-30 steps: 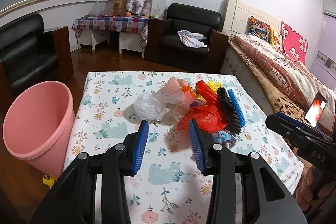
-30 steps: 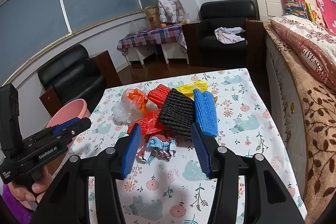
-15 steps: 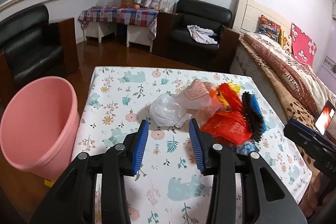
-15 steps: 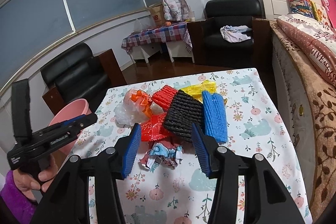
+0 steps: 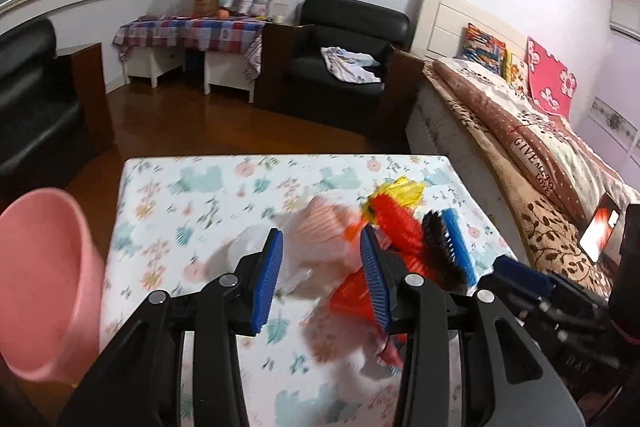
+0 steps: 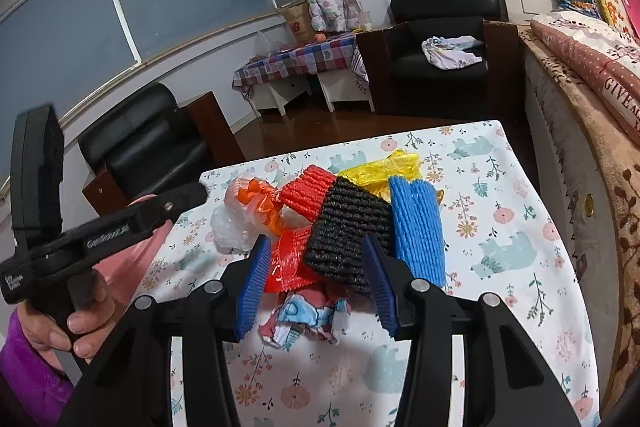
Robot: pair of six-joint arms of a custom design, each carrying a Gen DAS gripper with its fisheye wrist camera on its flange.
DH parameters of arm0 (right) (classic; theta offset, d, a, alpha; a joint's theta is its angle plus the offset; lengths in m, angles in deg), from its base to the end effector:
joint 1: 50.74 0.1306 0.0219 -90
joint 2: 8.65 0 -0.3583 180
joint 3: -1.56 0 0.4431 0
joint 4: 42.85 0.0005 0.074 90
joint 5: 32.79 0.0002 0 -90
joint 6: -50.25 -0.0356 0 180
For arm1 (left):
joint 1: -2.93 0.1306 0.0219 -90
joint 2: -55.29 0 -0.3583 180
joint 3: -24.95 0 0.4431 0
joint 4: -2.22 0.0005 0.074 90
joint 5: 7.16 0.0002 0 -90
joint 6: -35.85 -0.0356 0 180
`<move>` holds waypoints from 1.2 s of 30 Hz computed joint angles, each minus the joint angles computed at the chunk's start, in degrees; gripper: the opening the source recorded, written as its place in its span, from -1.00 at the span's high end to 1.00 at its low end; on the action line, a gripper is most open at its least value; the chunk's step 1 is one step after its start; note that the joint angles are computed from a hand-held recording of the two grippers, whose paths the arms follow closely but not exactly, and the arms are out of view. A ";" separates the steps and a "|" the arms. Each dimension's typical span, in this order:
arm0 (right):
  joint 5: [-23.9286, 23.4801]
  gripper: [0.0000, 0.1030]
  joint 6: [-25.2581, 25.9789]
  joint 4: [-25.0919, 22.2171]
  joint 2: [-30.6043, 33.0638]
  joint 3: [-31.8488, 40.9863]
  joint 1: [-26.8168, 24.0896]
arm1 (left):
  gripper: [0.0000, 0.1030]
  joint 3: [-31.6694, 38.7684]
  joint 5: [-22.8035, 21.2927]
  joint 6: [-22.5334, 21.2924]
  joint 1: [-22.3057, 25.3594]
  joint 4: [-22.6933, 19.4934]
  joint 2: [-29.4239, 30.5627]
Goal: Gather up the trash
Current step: 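Move right tool to black mesh pad while left tool approaches white-orange plastic bags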
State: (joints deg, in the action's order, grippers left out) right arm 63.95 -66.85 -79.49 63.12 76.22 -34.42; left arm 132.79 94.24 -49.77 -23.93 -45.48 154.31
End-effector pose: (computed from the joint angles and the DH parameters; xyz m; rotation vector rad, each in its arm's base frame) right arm 0.4266 0.1200 0.4323 0.2719 2.1546 0.3104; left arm 0.5324 -0.2781 0.4839 0.5517 2.2172 -0.5133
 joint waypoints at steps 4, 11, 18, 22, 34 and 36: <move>-0.78 0.08 0.46 0.46 1.55 1.05 -0.60 | 0.21 3.95 -1.49 -0.83 -1.00 -1.02 3.18; -2.35 0.08 0.30 -0.20 4.27 2.53 -1.45 | 0.21 6.57 -1.94 -2.00 -1.12 -2.21 7.25; -3.40 0.08 -0.57 -1.73 5.41 2.56 -2.08 | 0.21 2.90 -0.35 -3.99 -1.23 -2.52 4.58; -2.83 0.08 -0.73 -2.78 5.48 2.13 -2.17 | 0.21 0.60 0.63 -4.32 -1.07 -3.99 3.15; -2.55 0.31 -1.57 -3.92 5.67 1.46 -2.11 | 0.21 -3.58 1.77 -3.22 0.21 -3.76 -1.51; -2.71 0.41 -1.63 -4.00 5.82 1.59 -2.05 | 0.21 -3.24 1.39 -3.31 0.14 -3.57 -1.51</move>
State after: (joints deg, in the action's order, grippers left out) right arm 61.24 -68.48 -83.48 68.94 77.81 -36.47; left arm 129.55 95.63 -53.08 -23.79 -49.05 152.80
